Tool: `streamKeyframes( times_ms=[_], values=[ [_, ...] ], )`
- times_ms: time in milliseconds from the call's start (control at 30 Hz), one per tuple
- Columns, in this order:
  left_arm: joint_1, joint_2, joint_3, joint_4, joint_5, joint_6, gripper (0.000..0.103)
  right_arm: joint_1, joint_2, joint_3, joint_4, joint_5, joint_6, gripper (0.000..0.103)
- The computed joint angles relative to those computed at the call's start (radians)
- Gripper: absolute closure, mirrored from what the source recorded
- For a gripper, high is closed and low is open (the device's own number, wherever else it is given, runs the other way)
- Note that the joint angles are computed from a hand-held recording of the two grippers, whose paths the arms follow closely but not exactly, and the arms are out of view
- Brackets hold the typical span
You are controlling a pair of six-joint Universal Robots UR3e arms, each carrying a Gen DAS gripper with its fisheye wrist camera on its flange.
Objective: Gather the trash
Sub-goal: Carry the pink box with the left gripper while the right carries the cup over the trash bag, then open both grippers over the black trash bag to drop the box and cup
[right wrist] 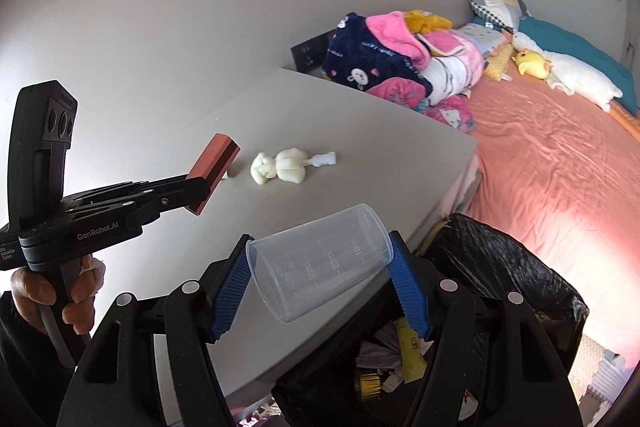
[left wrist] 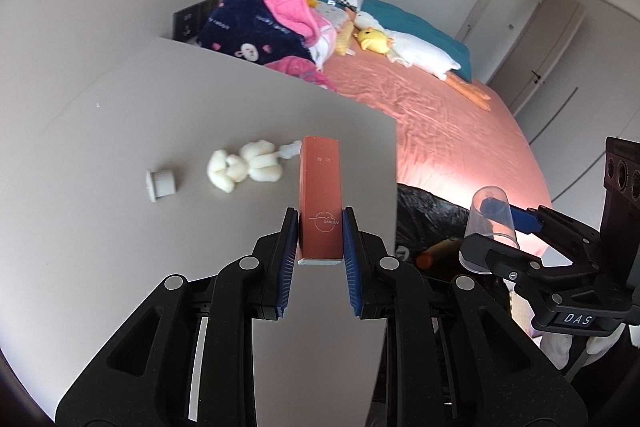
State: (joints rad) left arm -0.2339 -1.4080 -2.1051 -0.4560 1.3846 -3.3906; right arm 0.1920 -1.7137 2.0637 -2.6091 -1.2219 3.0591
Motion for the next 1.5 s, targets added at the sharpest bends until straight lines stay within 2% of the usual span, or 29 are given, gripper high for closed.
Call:
streamKeyframes(
  times_ms=[400, 767, 967, 1033, 1100, 1133, 1167, 1233, 1367, 1500],
  values=[
    [-0.158, -0.146, 0.143, 0.023, 0.035, -0.032, 0.081, -0.188, -0.245, 0.157, 0.098, 0.057, -0.077, 0.036],
    [-0.259, -0.27, 0.295, -0.009, 0.037, -0.029, 0.081, -0.416, -0.484, 0.241, 0.285, 0.156, -0.183, 0.036],
    [-0.283, -0.333, 0.363, -0.022, -0.009, -0.024, 0.081, -0.579, -0.622, 0.251, 0.451, 0.237, -0.271, 0.036],
    [-0.269, -0.353, 0.38, -0.036, -0.089, -0.004, 0.081, -0.681, -0.698, 0.239, 0.584, 0.306, -0.338, 0.036],
    [-0.256, -0.379, 0.407, -0.074, -0.163, 0.014, 0.054, -0.765, -0.758, 0.224, 0.687, 0.352, -0.392, 0.035],
    [-0.261, -0.39, 0.416, -0.075, -0.161, 0.009, 0.017, -0.786, -0.777, 0.222, 0.696, 0.355, -0.399, 0.029],
    [-0.264, -0.399, 0.42, -0.072, -0.161, 0.008, 0.006, -0.815, -0.813, 0.227, 0.701, 0.354, -0.399, 0.02],
    [-0.266, -0.417, 0.43, -0.069, -0.191, 0.018, 0.006, -0.877, -0.867, 0.221, 0.769, 0.384, -0.437, 0.018],
    [-0.283, -0.449, 0.483, -0.107, -0.195, 0.045, 0.006, -0.97, -0.903, 0.195, 0.89, 0.432, -0.507, 0.018],
    [-0.293, -0.462, 0.509, -0.115, -0.194, 0.068, 0.006, -0.986, -0.9, 0.192, 0.902, 0.434, -0.514, 0.018]
  ],
)
